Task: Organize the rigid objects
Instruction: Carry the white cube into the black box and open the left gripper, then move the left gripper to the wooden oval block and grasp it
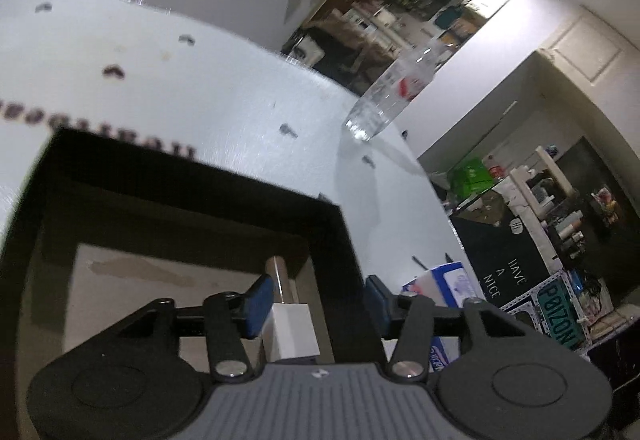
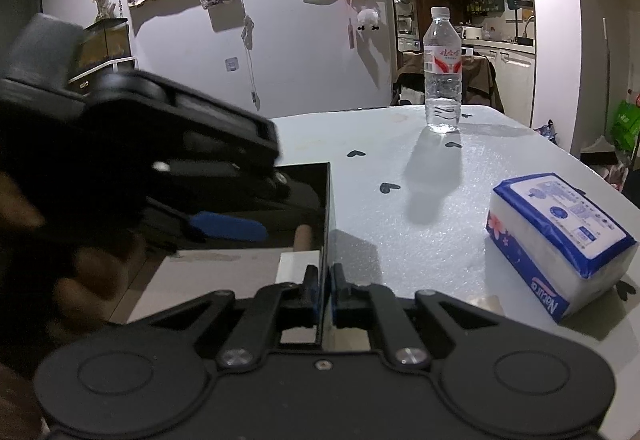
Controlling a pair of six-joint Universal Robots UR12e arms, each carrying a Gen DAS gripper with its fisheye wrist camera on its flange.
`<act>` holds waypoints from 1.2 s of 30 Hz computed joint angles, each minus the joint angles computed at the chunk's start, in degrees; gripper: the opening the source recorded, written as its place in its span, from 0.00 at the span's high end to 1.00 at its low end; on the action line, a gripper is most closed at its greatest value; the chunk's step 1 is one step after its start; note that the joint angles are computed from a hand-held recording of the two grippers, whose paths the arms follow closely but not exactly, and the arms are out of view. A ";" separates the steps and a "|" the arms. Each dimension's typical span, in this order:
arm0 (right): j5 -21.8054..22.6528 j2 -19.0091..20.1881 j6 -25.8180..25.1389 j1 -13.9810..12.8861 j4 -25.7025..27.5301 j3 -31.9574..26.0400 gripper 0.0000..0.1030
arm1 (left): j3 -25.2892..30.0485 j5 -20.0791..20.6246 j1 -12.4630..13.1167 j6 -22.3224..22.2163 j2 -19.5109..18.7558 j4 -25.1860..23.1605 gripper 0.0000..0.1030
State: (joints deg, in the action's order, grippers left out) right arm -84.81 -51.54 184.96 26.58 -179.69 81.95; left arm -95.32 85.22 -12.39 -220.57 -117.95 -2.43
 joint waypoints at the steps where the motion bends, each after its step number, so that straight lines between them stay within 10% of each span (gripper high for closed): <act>1: 0.07 0.00 0.01 -0.01 0.04 0.00 0.94 | -0.57 0.61 -0.13 0.58 0.44 0.72 0.43; 16: 0.03 -0.16 -0.80 0.04 1.22 -0.24 0.94 | -10.44 20.95 -4.77 14.47 6.22 13.31 0.05; 36: -0.58 -0.06 0.56 0.14 0.63 -0.15 0.94 | -21.98 38.08 -5.48 17.13 10.82 17.92 0.00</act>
